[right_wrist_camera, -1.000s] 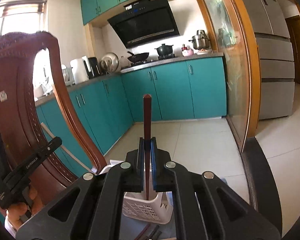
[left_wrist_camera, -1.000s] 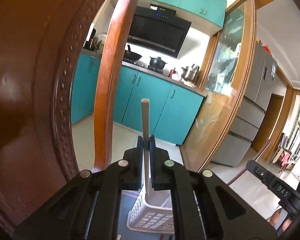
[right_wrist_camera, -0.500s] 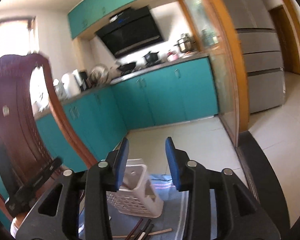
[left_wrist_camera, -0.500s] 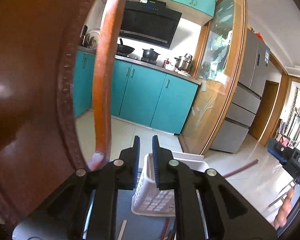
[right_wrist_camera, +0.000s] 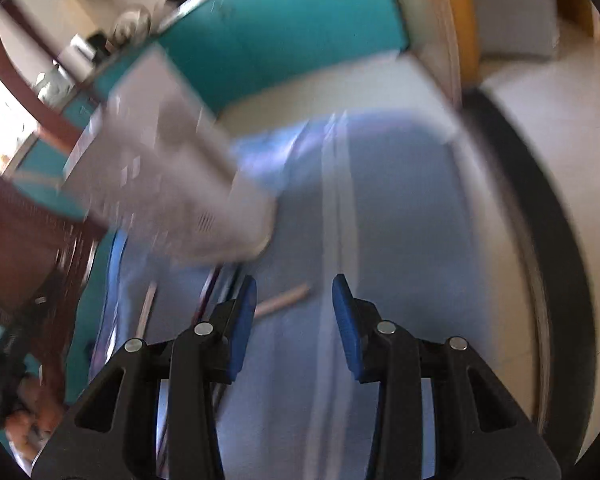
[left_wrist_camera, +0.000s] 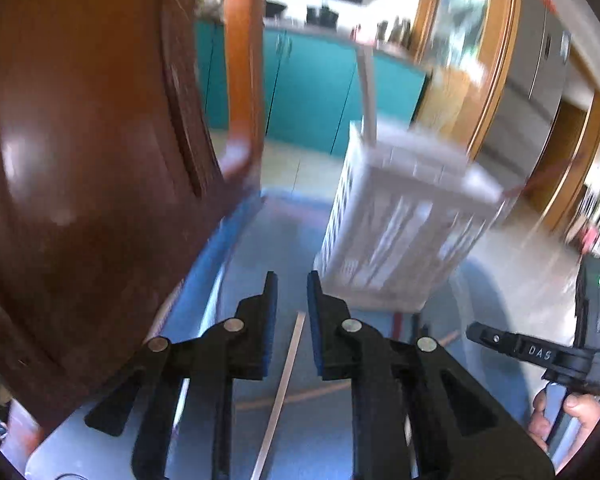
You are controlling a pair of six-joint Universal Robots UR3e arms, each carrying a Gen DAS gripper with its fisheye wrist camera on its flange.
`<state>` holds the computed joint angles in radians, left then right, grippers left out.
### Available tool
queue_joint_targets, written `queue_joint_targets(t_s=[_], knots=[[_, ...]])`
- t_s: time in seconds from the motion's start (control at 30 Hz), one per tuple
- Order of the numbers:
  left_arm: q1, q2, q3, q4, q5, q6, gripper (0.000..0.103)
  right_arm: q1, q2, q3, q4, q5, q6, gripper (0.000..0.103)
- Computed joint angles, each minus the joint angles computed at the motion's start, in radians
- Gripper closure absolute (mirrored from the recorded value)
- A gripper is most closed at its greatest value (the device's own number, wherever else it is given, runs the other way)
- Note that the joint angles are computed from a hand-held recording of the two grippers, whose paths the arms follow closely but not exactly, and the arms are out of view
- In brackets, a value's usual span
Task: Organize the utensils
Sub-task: 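Move both open tools back down toward the chopsticks on the cloth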
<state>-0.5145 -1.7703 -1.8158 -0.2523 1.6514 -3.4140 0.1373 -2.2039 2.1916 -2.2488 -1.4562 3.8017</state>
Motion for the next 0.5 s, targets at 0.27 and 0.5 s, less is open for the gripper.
queue_joint_targets(t_s=[0.27, 0.5], knots=[[-0.013, -0.009, -0.025, -0.054, 0.005, -0.009, 0.076, 0.095, 0.185, -0.043, -0.130, -0.108, 0.123, 0.063], [0.026, 0.016, -0.054, -0.135, -0.024, -0.004, 0.070, 0.102, 0.205, -0.075, -0.106, -0.144, 0.164, 0.063]])
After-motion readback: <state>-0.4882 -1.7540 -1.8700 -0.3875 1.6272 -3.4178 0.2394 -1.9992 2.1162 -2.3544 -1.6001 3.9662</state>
